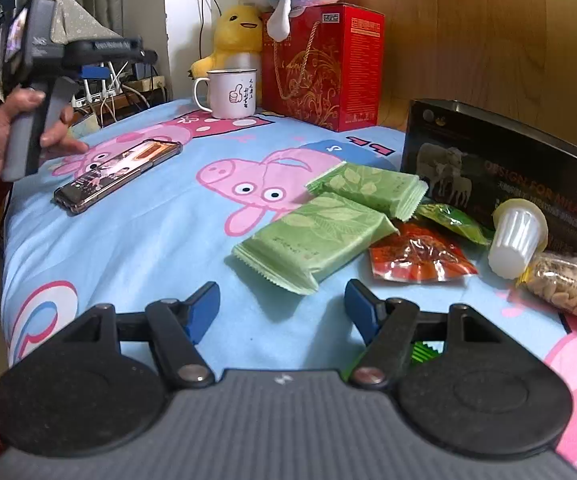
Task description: Organize snacks
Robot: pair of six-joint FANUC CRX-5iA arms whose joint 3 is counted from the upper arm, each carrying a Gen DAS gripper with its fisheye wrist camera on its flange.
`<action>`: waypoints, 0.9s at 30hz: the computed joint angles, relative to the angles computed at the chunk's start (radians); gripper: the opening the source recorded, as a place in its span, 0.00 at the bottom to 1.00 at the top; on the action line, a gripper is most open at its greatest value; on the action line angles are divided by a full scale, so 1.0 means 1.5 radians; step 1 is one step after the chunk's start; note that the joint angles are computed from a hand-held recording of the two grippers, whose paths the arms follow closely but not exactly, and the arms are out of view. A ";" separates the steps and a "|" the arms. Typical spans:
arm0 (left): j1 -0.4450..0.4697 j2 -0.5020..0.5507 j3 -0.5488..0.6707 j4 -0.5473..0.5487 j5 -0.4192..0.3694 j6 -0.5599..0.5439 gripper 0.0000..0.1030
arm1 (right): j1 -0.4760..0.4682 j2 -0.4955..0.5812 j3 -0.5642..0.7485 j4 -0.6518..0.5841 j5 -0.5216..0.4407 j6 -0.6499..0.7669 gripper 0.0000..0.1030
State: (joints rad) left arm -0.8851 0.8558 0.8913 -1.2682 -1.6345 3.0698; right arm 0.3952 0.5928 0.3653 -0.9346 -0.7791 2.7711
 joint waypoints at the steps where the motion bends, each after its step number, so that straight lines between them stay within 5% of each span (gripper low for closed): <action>1: 0.001 0.007 0.008 -0.004 -0.001 -0.013 1.00 | 0.000 0.001 0.001 0.000 -0.002 0.000 0.71; 10: 0.040 0.051 0.069 0.045 0.000 -0.134 1.00 | -0.003 0.002 0.003 -0.005 -0.005 -0.001 0.72; 27: 0.038 0.065 0.092 -0.002 -0.024 -0.139 1.00 | -0.007 0.000 -0.002 -0.018 0.001 -0.012 0.72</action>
